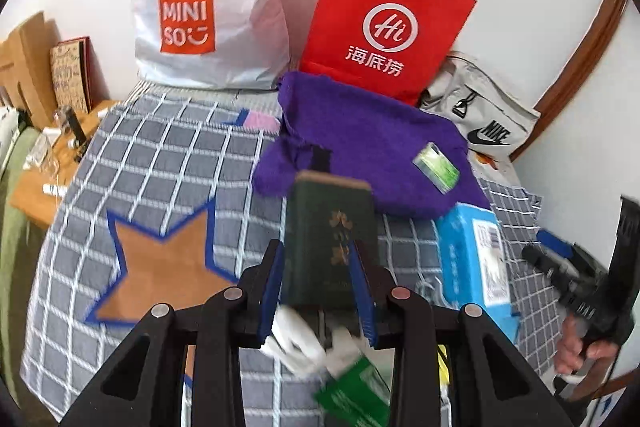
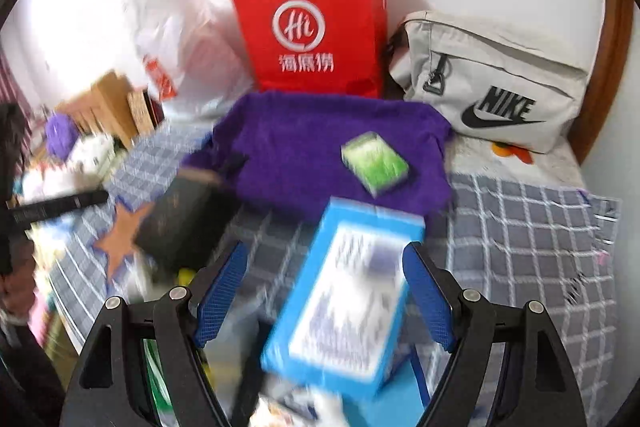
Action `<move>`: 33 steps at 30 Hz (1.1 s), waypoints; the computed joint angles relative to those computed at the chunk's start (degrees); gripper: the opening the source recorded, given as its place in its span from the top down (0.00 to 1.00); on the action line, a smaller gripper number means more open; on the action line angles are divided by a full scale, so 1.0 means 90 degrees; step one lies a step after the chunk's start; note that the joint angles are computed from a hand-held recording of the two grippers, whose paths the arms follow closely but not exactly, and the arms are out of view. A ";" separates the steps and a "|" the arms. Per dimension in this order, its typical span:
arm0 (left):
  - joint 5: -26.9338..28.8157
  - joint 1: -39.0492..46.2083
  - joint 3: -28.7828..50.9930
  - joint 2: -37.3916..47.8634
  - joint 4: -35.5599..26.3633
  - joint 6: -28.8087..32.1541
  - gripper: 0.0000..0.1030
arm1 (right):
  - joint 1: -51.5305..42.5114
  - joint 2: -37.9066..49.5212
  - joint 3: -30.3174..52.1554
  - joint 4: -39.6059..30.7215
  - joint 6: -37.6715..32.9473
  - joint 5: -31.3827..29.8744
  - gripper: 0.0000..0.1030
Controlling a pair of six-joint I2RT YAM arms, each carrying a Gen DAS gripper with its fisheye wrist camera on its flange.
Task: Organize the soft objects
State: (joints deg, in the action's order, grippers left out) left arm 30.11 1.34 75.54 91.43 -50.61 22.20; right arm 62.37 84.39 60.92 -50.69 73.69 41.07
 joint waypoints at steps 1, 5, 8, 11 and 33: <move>-0.0044 0.0060 -0.0210 -0.0177 -0.0015 0.0064 0.65 | 0.0245 0.0113 0.0079 -0.0234 0.0336 0.0034 0.23; -0.0088 0.0238 -0.0888 -0.0757 0.0081 0.0302 0.54 | 0.1132 0.0476 0.0121 -0.0256 0.1218 0.0005 0.23; 0.0054 0.0472 -0.1197 -0.0996 0.0066 0.0475 0.54 | 0.1542 0.0970 0.0487 -0.0340 0.1419 0.0159 0.28; 0.0031 0.0673 -0.1450 -0.1131 0.0078 0.0664 0.54 | 0.1629 0.1391 0.0876 -0.0174 0.0976 0.0164 0.38; 0.0103 0.1636 -0.1872 -0.0365 0.0247 0.1615 0.54 | 0.0493 0.2986 0.2105 0.0515 -0.0955 -0.0710 0.91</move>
State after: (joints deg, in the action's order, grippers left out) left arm 31.04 16.06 58.69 88.14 -48.39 36.73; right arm 66.81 111.26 79.86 -46.06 65.10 34.68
